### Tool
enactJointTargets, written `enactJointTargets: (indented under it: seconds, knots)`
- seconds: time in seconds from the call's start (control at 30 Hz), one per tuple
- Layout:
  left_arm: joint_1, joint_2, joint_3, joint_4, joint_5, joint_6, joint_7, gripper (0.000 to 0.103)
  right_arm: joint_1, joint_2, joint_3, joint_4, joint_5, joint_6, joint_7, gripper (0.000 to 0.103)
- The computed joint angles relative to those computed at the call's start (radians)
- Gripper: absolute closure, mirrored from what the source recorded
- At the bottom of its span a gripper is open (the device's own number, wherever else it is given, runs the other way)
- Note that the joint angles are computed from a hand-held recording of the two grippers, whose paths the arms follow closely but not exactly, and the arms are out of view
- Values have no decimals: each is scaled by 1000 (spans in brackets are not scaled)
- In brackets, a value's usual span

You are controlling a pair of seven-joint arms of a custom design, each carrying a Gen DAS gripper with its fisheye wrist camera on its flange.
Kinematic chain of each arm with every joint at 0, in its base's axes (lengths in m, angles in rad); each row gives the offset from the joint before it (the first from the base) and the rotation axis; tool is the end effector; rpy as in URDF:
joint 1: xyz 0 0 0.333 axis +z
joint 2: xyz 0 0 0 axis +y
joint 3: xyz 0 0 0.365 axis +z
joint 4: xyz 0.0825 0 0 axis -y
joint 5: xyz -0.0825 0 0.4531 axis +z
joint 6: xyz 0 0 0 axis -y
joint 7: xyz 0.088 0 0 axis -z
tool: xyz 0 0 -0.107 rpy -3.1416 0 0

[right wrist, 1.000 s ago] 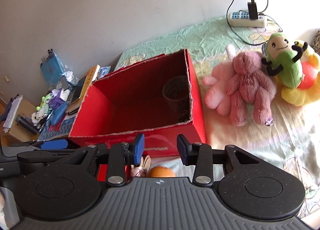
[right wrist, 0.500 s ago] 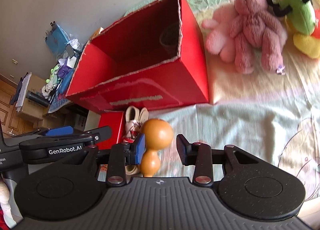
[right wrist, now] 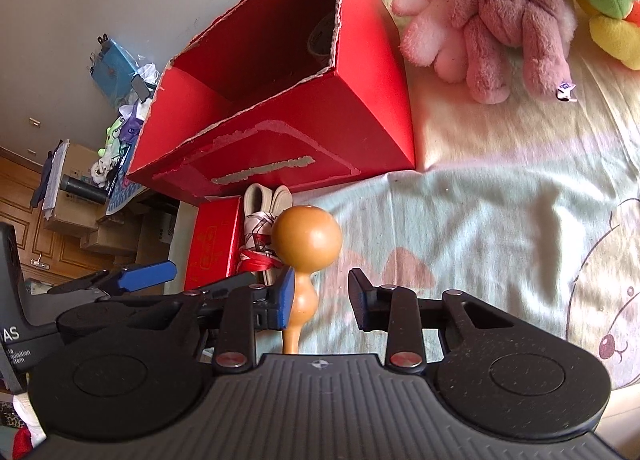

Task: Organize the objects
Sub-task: 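Withdraw the right tool from the box toward the wooden gourd, then close the right tool around the neck of the wooden gourd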

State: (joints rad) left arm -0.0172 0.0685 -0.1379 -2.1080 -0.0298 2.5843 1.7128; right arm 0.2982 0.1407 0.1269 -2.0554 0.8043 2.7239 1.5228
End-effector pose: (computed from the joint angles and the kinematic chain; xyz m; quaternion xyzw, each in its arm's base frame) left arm 0.6424 -0.0987 0.4384 -0.5918 0.7801 -0.1547 0.1318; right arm 0.6239 0.2504 0.4274 -0.5958 0.7236 0.0767 0.3399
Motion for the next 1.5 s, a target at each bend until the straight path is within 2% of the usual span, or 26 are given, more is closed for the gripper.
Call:
enactJointTargets:
  seconds: [0.27,0.3,0.4,0.5,0.67,0.77,0.93,1.07,1.13,1.27,1.43,1.5]
  knots:
    - [19,-8,-4,-23,-174,-1,178,5,-6,17,2,18,24,-33,7,70]
    - [19,-6,-2,-22,-177,-4,184,8,-6,19,2,20,27,-35,8,70]
    - [28,4,-5,-6,-244,-48,252,25,-10,29,5,31,45,-50,7,70]
    - [39,3,-10,-9,-344,-64,365,26,-18,42,11,44,87,-67,-9,70]
    - [45,0,-12,-13,-488,-81,546,37,-31,62,22,63,184,-86,-58,70]
    - [36,13,-13,-7,-475,-76,567,41,-25,80,23,78,180,-88,-62,70]
    - [45,55,-16,31,-483,-139,606,45,-6,104,22,90,106,-58,-25,70]
    - [56,71,-29,46,-482,-147,650,46,-10,122,29,109,105,-53,-5,70]
    - [57,77,-32,50,-479,-139,666,46,-3,129,27,115,76,-45,19,69]
    - [72,95,-38,77,-502,-174,706,44,7,152,25,142,15,-59,68,68]
    - [81,107,-42,95,-515,-205,748,43,27,164,9,146,-96,-38,161,69]
    - [82,114,-44,103,-515,-219,753,40,12,158,19,133,-77,-28,163,69]
